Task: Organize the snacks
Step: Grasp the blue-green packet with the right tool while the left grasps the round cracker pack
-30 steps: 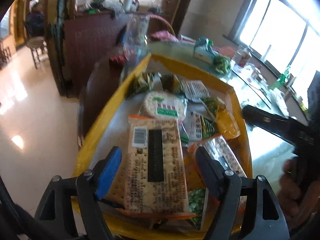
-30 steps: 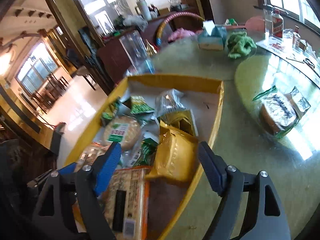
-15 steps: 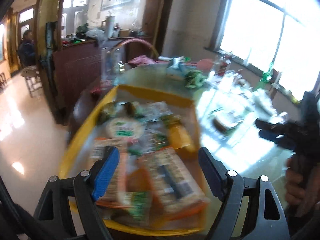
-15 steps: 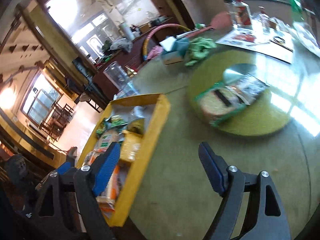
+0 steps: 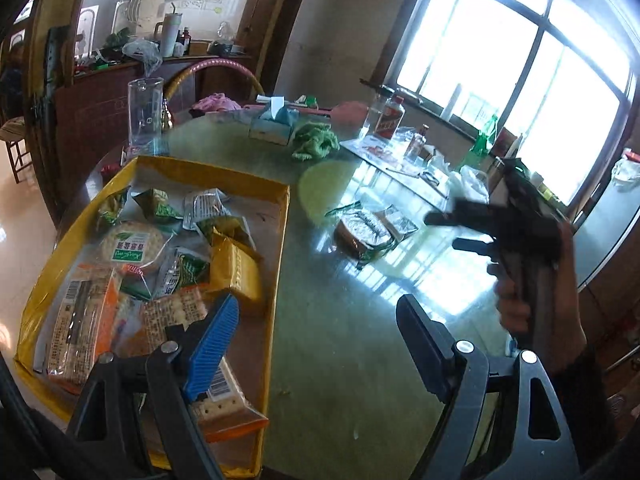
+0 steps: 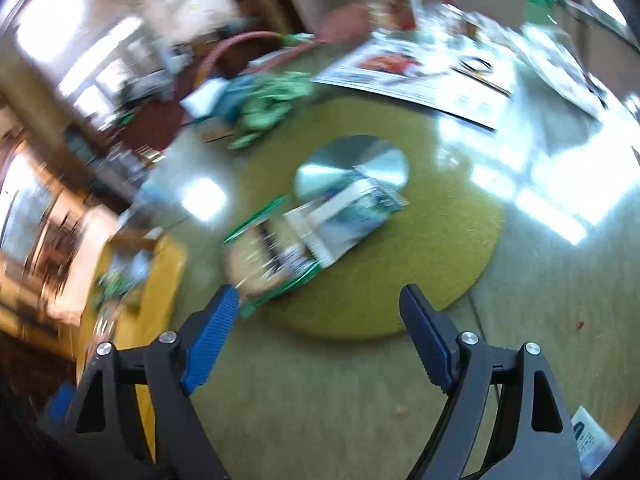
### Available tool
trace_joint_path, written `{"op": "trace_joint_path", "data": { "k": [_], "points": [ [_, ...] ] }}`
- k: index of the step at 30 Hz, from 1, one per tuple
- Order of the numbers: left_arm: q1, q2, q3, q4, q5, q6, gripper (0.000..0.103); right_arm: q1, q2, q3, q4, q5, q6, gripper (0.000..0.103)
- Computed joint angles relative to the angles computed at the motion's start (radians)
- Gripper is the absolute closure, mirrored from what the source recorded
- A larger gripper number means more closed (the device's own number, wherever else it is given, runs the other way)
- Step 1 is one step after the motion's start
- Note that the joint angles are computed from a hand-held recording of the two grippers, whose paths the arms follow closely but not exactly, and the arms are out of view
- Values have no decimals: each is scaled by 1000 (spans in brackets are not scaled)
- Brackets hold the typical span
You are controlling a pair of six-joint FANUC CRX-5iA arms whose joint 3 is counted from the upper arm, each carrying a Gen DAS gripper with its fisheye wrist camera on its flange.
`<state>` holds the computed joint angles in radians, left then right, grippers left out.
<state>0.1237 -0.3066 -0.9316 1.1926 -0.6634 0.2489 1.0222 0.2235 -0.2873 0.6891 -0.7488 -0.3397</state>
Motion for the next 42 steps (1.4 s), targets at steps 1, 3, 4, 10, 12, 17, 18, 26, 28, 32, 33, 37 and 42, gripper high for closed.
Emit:
{"op": "trace_joint_path", "data": {
  "k": [1, 3, 4, 10, 12, 17, 18, 26, 28, 32, 33, 37, 42],
  "points": [
    [5, -1, -3, 3, -8, -3, 22, -19, 15, 18, -36, 4, 1, 20],
    [20, 5, -3, 7, -32, -5, 22, -62, 56, 70, -132, 19, 27, 20],
    [27, 8, 0, 1, -42, -1, 22, -84, 82, 101, -180, 31, 49, 20],
    [61, 34, 23, -14, -79, -7, 22, -119, 214, 272, -239, -119, 68, 21],
    [76, 44, 30, -11, -101, -2, 22, -127, 250, 323, -236, -173, 67, 21],
    [87, 59, 48, -30, -124, 20, 22, -137, 368, 494, -238, -334, 160, 21],
    [84, 56, 46, -28, -120, 24, 22, -133, 393, 531, -239, -374, 192, 24],
    [68, 36, 69, -117, -164, 102, 22, -57, 293, 363, -191, -359, 212, 41],
    [55, 48, 95, -163, -195, 149, 22, -25, 240, 284, -184, -330, 207, 41],
    [3, 118, 161, -216, -237, 253, 22, 56, 140, 130, -150, -286, 142, 42],
    [-25, 151, 193, -248, -227, 309, 22, 83, 124, 104, -141, -293, 126, 42],
    [-148, 284, 304, -326, -115, 496, 22, 195, 45, -22, -94, -301, -22, 42],
    [-282, 470, 504, -561, 31, 881, 22, 306, -40, -148, -60, -345, -289, 42]
  ]
}}
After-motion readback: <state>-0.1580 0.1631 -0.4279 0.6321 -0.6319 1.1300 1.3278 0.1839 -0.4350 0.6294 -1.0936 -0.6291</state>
